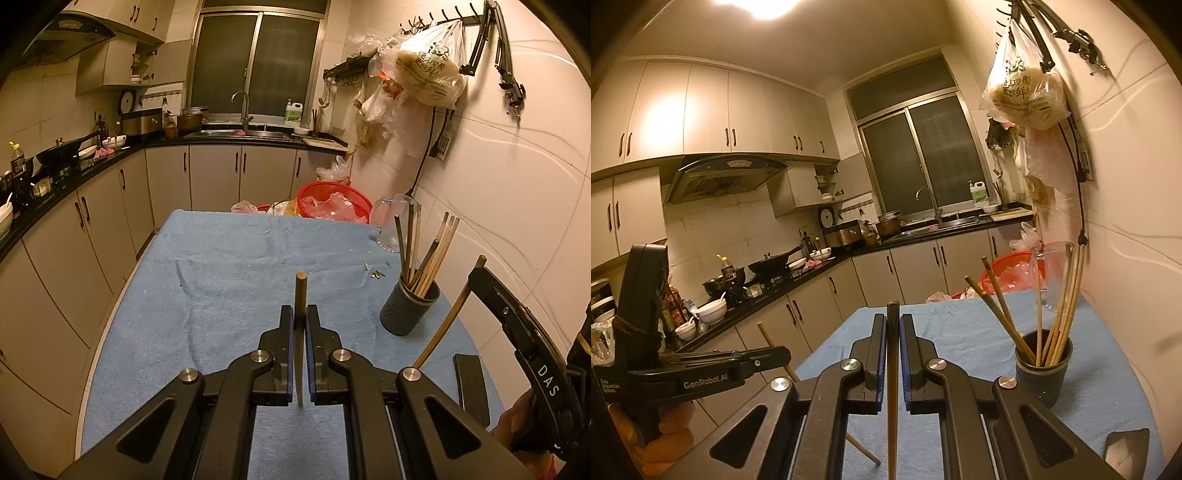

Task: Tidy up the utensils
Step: 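Lift both held chopsticks and carry them over the black cup, then lower both chopsticks into the black cup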

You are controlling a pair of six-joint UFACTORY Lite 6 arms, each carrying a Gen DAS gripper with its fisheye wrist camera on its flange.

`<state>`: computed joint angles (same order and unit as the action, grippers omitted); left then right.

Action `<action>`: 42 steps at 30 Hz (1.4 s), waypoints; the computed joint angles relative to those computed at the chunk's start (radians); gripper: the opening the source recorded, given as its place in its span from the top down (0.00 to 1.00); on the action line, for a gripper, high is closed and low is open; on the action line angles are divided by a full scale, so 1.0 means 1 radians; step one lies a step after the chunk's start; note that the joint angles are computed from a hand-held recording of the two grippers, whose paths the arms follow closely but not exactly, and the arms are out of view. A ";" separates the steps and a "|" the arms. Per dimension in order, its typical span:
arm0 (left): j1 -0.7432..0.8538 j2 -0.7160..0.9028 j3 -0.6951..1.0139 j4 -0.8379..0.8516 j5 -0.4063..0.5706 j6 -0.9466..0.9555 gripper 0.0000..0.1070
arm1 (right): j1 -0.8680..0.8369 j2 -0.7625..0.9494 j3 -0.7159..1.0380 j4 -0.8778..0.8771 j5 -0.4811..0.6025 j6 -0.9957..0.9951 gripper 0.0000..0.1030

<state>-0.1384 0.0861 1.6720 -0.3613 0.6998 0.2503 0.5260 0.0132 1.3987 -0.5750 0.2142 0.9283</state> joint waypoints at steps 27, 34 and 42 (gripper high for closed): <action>-0.109 0.041 0.190 0.076 0.093 -0.069 0.94 | -0.243 -0.170 -0.031 0.439 0.035 -0.431 0.93; -0.177 0.122 0.359 0.130 0.151 -0.124 0.94 | -0.358 -0.150 0.052 0.714 0.081 -0.726 0.93; -0.267 0.329 0.750 0.181 0.305 -0.194 0.94 | -0.479 -0.098 0.166 0.939 0.149 -0.961 0.93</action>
